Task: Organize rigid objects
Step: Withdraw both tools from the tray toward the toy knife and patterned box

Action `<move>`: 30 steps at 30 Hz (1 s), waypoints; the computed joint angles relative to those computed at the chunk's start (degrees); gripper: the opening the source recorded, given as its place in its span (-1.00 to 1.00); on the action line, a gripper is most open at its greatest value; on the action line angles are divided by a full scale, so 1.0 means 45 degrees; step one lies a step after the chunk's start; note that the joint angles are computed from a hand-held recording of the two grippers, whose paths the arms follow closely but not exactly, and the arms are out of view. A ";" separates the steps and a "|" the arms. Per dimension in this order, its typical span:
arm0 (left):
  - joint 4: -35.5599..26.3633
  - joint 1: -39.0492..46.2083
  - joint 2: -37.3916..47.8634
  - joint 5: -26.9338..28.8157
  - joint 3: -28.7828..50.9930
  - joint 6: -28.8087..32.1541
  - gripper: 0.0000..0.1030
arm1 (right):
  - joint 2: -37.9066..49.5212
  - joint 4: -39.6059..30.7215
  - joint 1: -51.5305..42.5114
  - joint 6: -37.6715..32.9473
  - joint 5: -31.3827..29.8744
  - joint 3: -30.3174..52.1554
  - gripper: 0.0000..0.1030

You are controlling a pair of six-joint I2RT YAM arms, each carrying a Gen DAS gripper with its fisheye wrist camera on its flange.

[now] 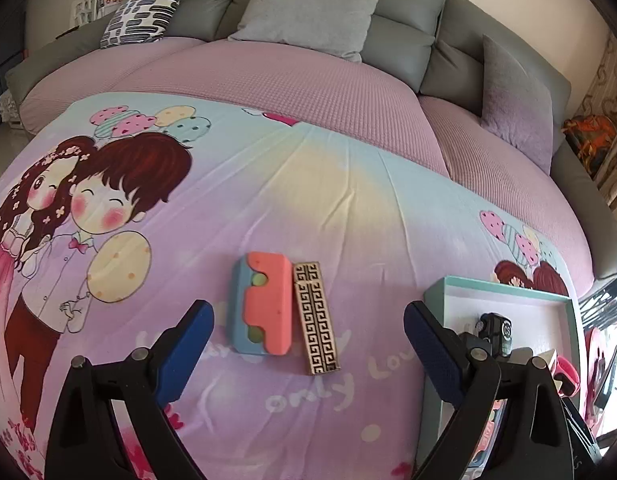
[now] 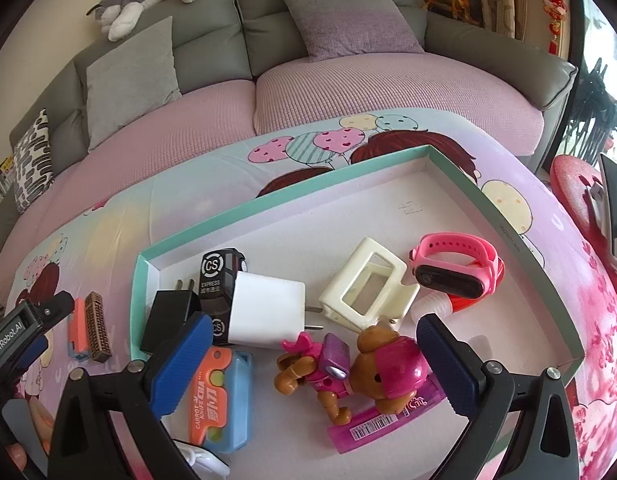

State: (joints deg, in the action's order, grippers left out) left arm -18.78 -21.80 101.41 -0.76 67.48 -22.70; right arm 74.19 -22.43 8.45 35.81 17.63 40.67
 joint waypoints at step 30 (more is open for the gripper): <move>0.2427 0.3863 -0.0785 0.1927 -0.1845 -0.0516 0.87 | 0.3358 0.1355 0.3473 0.0135 0.0451 0.2892 1.00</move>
State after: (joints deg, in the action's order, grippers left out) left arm -7.86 -4.42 97.87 7.91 59.17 -25.02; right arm 89.30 -16.33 24.08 36.42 19.66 53.68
